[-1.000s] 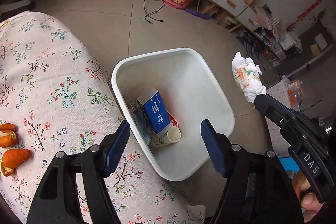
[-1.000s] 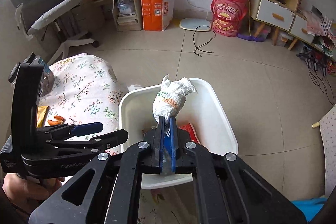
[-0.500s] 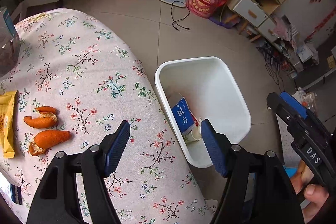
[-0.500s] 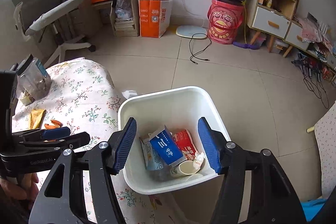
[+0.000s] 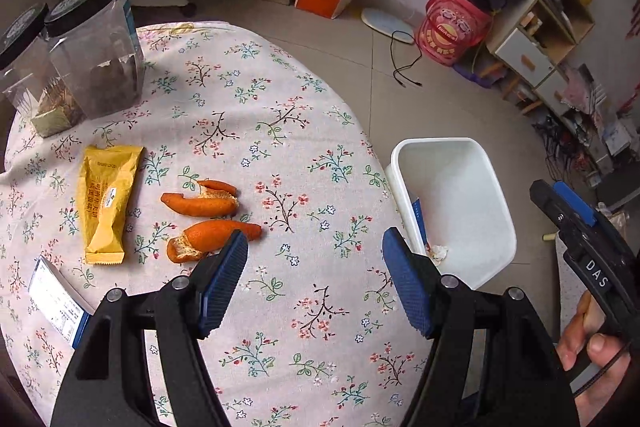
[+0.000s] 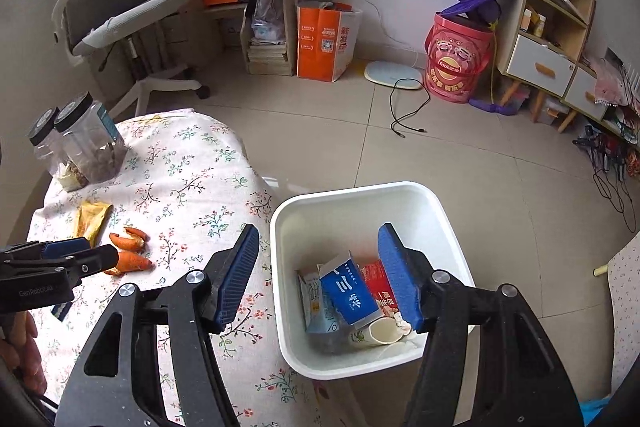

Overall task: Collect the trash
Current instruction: 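Move both grippers back over the table toward the flat white box, then lower the left gripper onto the flat white-and-blue box and close it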

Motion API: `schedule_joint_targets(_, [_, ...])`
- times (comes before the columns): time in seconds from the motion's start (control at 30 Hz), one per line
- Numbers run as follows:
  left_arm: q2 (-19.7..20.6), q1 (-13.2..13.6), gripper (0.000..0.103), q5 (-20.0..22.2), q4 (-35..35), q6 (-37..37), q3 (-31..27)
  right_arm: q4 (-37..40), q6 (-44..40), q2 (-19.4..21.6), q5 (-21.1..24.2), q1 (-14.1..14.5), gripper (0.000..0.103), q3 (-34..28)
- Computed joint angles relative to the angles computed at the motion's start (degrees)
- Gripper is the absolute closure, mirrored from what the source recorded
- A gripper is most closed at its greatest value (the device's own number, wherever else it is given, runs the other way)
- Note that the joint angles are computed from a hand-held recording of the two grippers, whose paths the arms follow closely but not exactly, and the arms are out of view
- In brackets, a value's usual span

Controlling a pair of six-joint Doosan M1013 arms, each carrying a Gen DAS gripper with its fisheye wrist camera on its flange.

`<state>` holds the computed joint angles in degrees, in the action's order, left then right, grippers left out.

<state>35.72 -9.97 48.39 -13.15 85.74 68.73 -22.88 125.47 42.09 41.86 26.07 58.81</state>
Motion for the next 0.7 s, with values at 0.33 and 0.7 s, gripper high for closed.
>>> schedule_joint_targets(0.33, [-5.4,5.8,0.028,-4.0,2.6,-10.5,8.5,3.2,-4.9,2.2,0.7,1.7,0.032,-3.7])
schedule_joint_targets(0.7, [-5.8,10.5,0.019,-0.6,3.0,-17.9,12.5,7.5,-14.7,6.3,3.6,4.3,0.021,-10.1])
